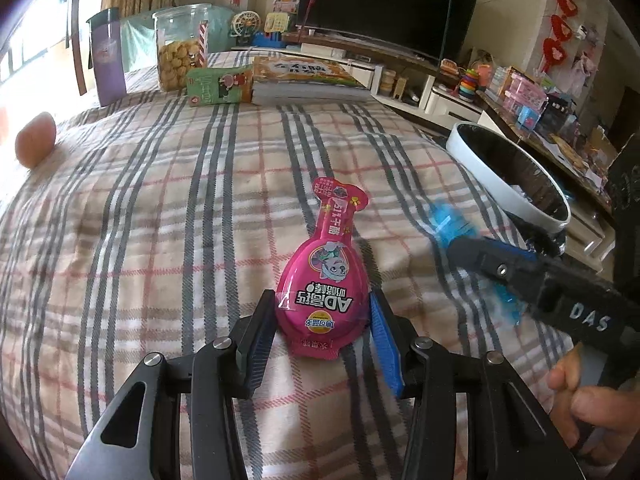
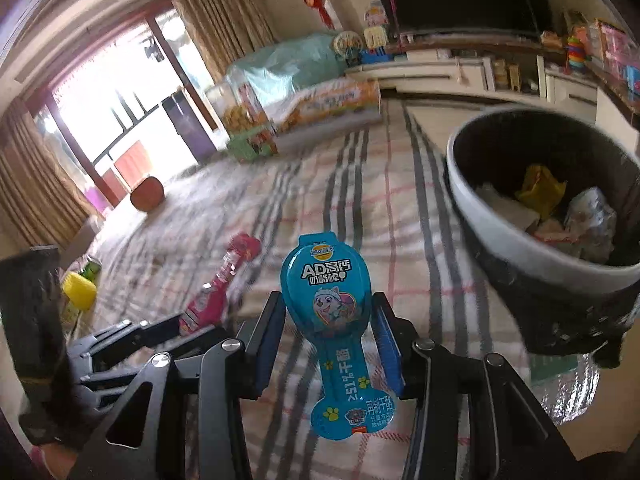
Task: Collect trash
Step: 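Carry the pink and blue lollipop toys over the bin with both tools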
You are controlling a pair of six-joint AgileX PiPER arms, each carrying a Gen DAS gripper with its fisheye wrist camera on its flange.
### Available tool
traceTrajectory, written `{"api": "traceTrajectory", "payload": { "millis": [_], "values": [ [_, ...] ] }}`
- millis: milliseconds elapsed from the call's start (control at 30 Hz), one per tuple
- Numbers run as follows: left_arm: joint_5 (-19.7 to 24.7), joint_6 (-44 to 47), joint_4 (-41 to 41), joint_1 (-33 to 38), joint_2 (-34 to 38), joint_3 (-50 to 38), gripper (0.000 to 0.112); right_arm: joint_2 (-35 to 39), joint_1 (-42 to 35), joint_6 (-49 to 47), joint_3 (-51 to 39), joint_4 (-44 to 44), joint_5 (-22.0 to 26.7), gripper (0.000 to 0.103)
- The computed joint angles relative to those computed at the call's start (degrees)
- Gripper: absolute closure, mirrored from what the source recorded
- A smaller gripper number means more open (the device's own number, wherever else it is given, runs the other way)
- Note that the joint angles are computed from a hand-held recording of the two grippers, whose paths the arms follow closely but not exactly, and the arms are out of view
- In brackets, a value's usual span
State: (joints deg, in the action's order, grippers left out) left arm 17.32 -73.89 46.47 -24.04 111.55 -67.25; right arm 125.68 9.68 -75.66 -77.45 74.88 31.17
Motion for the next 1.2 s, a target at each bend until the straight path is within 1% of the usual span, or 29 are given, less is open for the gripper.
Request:
{"api": "traceTrajectory", "payload": {
  "millis": [67, 133, 167, 233, 333, 367, 400, 433, 467, 533, 600, 667, 867, 1100, 1200],
  "values": [
    [-0.1, 1.5, -1.4, 0.1, -0.1, -0.2, 0.066, -0.2, -0.1, -1.3, 0.5, 0.6, -0.1, 0.056],
    [-0.7, 1.5, -2.0, 0.4, -0.6, 0.4, 0.065, -0.8, -0.2, -0.8, 0.9, -0.6, -0.1, 0.052],
    [-1.4, 0.3, -1.0, 0.6, -0.9, 1.0, 0.062, -1.1, -0.4, -1.8, 1.4, 0.1, 0.0, 0.048],
    [-1.4, -3.6, 3.1, 0.5, -1.0, 1.7, 0.061, -1.7, -0.4, -4.2, 2.5, 1.4, -0.8, 0.048],
    [0.5, -6.0, 6.6, -0.5, 0.2, 0.6, 0.061, -1.9, 0.7, -7.4, 3.6, 2.3, -3.3, 0.049],
    [1.5, -6.6, 7.7, -1.2, 0.7, 0.1, 0.061, -2.1, 1.2, -9.4, 4.2, 3.5, -4.6, 0.051],
    [2.5, -6.3, 7.9, -1.7, 1.1, -0.5, 0.061, -2.3, 1.8, -10.6, 4.5, 4.1, -6.2, 0.055],
    [3.5, -6.8, 8.7, -2.3, 1.5, -1.0, 0.064, -2.5, 2.3, -12.3, 5.1, 5.3, -7.5, 0.059],
    [3.6, -6.7, 8.9, -2.5, 1.6, -1.1, 0.068, -2.5, 2.4, -13.3, 5.3, 6.0, -8.1, 0.063],
    [3.5, -7.2, 9.3, -2.6, 1.5, -1.0, 0.068, -2.5, 2.3, -12.9, 5.2, 6.0, -7.7, 0.064],
    [2.2, -7.1, 8.8, -2.0, 1.0, -0.3, 0.068, -2.7, 1.7, -11.7, 5.1, 5.1, -6.7, 0.065],
    [0.7, -6.0, 7.4, -1.2, 0.4, 0.3, 0.069, -2.9, 0.7, -10.1, 4.9, 4.5, -4.6, 0.066],
    [-0.9, -3.9, 5.3, -1.0, -1.1, 0.5, 0.069, -4.3, -1.4, -9.2, 5.3, 5.6, -1.1, 0.066],
    [-0.3, -2.8, 5.5, -2.2, -1.9, -0.9, 0.069, -6.0, -4.1, -9.1, 5.6, 7.2, 1.6, 0.066],
    [-0.8, -1.7, 4.4, -2.2, -2.0, -1.1, 0.069, -6.7, -4.8, -9.1, 5.9, 7.6, 2.0, 0.066]
  ]
}}
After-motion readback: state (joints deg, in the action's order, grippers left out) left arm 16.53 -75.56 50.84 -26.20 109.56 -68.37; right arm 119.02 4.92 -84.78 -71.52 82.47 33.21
